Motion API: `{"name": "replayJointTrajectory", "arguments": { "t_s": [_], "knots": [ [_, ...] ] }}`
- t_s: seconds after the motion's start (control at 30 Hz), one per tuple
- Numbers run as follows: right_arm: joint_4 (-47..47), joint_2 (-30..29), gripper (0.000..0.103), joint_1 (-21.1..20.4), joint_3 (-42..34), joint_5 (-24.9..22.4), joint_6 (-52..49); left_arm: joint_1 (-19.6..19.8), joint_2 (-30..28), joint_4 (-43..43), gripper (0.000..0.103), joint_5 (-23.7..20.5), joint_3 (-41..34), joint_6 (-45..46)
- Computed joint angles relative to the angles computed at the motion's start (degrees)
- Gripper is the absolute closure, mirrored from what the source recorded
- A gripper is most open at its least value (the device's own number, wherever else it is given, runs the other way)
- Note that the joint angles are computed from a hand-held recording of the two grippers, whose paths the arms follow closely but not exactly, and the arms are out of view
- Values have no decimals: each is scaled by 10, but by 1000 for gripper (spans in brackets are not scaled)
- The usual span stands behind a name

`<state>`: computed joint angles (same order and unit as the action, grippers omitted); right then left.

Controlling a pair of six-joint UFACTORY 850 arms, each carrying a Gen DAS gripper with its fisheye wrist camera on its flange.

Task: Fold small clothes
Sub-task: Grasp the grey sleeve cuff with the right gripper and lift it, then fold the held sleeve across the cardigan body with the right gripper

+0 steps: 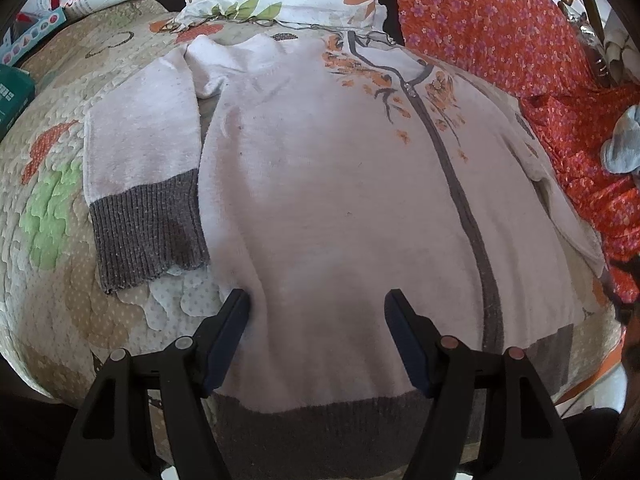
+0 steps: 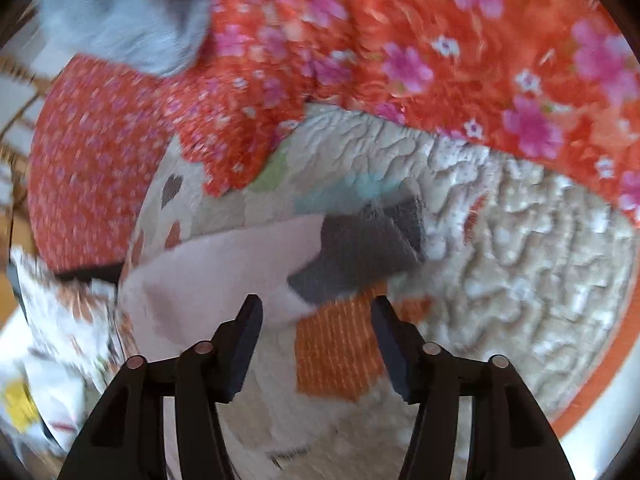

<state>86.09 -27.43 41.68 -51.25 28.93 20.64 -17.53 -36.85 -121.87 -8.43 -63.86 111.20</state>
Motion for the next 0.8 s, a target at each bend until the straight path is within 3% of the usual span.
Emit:
{"name": "replayJointTrajectory", "arguments": {
  "t_s": [0.1, 0.17, 0.2, 0.3, 0.37, 0.47, 0.53, 0.6, 0.67, 0.8],
  "knots": [
    [10, -14, 39, -20, -9, 7, 32, 1, 6, -72, 34, -1, 10, 82],
    [98, -21, 79, -30, -31, 12, -63, 8, 13, -19, 34, -1, 13, 33],
    [139, -28, 94, -39, -42, 6, -123, 13, 18, -6, 34, -5, 15, 22],
    [262, -31, 94, -52, -76, 26, -299, 31, 44, -110, 34, -7, 22, 132],
    [330, -22, 94, -47, -106, 105, -407, 43, 55, -194, 34, -5, 17, 218],
    [390, -13, 95, -43, -155, 233, -519, 63, 56, -192, 34, -9, -7, 220],
    [395, -11, 94, -43, -182, 274, -558, 74, 48, -201, 33, -5, -30, 230],
    [380, -16, 94, -42, -217, 282, -594, 84, 38, -168, 33, 3, -52, 193],
    [359, -42, 94, -40, -274, 274, -643, 100, 24, -66, 33, -4, -75, 79],
    [348, -144, 94, -38, -443, 205, -774, 125, 1, 61, 33, -20, -99, -78]
  ]
}}
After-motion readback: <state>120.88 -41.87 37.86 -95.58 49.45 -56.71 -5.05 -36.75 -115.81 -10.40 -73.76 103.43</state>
